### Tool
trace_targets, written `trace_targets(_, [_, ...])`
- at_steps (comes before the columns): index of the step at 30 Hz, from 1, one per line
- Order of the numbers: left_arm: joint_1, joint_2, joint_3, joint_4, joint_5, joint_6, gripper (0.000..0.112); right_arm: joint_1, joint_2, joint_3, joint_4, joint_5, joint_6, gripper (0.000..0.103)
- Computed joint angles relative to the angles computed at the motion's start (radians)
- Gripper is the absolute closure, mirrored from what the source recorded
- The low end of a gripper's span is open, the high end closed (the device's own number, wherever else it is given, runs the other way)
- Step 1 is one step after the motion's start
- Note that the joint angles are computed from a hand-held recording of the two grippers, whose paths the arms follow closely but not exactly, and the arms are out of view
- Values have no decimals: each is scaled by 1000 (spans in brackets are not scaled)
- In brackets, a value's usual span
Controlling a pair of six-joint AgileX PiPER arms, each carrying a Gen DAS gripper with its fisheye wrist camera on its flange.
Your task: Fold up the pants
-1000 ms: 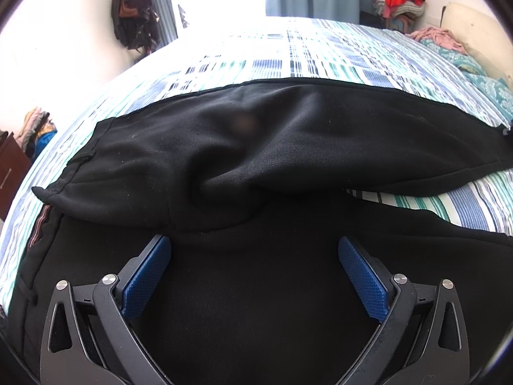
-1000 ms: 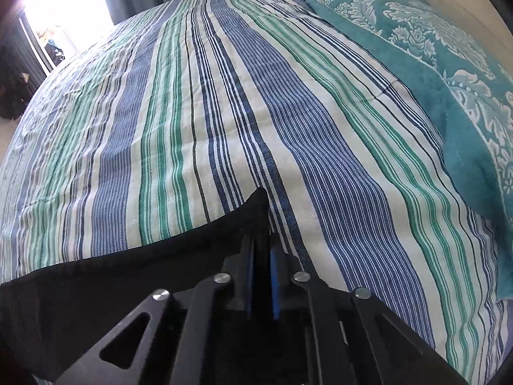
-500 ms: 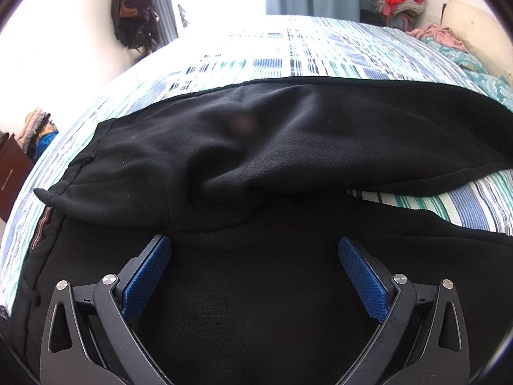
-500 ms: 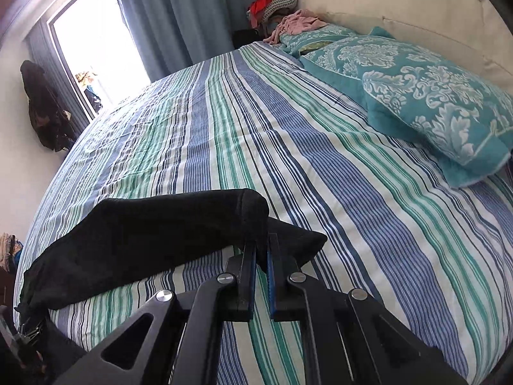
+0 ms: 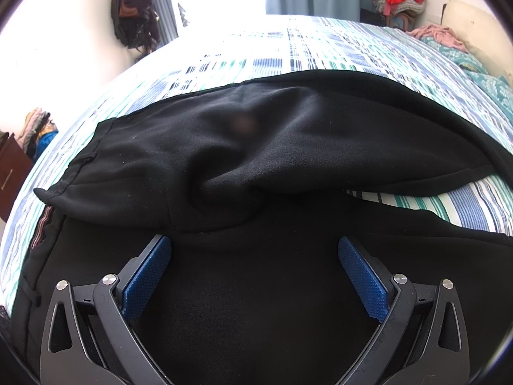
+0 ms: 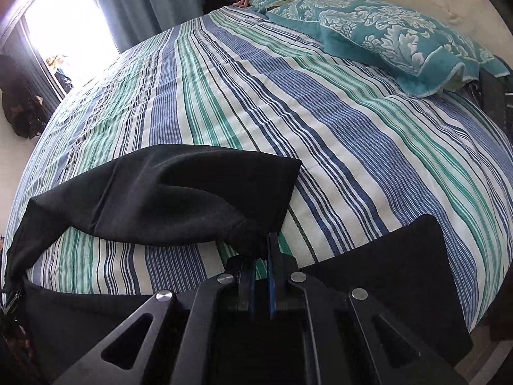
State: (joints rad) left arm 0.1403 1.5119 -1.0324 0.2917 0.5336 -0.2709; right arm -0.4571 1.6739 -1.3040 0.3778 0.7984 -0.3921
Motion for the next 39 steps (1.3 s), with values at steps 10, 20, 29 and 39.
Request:
trace_targets(10, [0, 0, 0, 1, -1, -2, 10, -65, 17, -36, -35, 8, 60, 83])
trace_targets(20, [2, 0, 0, -7, -2, 5, 10, -277, -116, 29, 166, -79, 30, 57])
trace_targets(29, [4, -1, 0, -15, -4, 11, 10, -96, -65, 167, 614, 277, -157, 50])
trace_targets(39, [4, -1, 0, -14, -4, 10, 10, -159, 64, 180, 754, 107, -49, 37])
